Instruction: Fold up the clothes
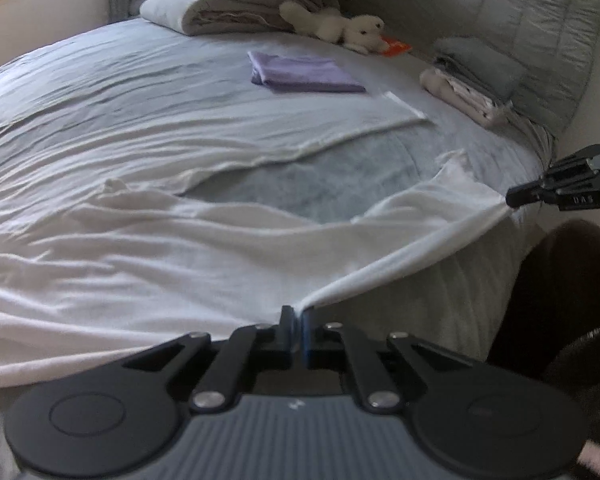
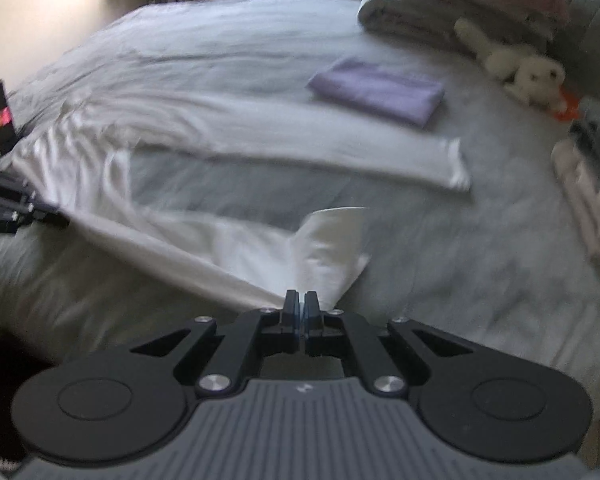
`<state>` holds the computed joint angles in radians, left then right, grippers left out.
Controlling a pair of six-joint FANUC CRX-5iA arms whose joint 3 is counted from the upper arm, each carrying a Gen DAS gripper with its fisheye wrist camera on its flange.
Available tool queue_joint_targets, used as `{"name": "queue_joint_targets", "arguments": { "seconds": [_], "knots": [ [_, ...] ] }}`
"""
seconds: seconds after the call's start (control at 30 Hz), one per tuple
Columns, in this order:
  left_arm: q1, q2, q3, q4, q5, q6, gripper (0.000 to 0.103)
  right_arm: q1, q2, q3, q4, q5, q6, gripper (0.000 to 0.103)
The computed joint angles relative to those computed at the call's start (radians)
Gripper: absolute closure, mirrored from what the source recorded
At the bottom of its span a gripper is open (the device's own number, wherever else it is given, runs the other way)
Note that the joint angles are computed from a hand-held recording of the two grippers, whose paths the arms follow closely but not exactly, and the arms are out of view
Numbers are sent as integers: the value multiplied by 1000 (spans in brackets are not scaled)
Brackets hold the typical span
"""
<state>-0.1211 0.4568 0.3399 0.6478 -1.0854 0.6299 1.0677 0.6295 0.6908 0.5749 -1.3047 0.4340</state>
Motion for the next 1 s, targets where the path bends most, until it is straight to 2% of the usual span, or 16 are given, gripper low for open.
{"name": "queue_joint_targets", "arguments": {
  "seconds": [0.17, 0.2, 0.23, 0.27, 0.3, 0.33, 0.37, 0.53, 0.7, 0.77, 0.8, 0.87, 1.0],
  "knots": [
    [11, 2, 5, -12, -38, -4, 98, -1, -15, -7, -84, 9, -3, 100],
    [14, 3, 5, -6, -40, 1, 95, -2, -19, -12, -82, 11, -14, 95],
    [17, -1, -3, 6, -31, 3, 86, -3, -30, -27, -72, 17, -32, 88],
    [19, -7, -17, 29, -15, 1, 77, -4, -41, -44, -60, 23, -52, 85],
    [22, -12, -31, 52, 0, -2, 58, -5, -53, -67, -39, 32, -77, 75],
    [24, -18, -45, 76, 16, -5, 52, -7, -66, -91, -16, 40, -103, 66],
    [26, -23, -57, 100, 34, -5, 52, -9, -79, -117, 5, 50, -131, 66],
    [16, -12, -45, 132, 63, 38, 52, -46, -118, -191, 2, 103, -250, 66],
    [-11, 5, -29, 144, 75, 57, 52, -70, -97, -201, -19, 172, -314, 66],
    [-20, 13, -22, 145, 82, 72, 52, -69, -77, -189, -1, 176, -322, 79],
    [-25, 15, -18, 139, 89, 86, 53, -66, -62, -172, 16, 161, -319, 96],
    [-33, 18, -15, 140, 101, 103, 55, -60, -40, -143, 50, 143, -314, 96],
    [-50, 43, 20, 139, 103, 145, 55, -60, -17, -104, 75, 185, -262, 96]
  ]
}}
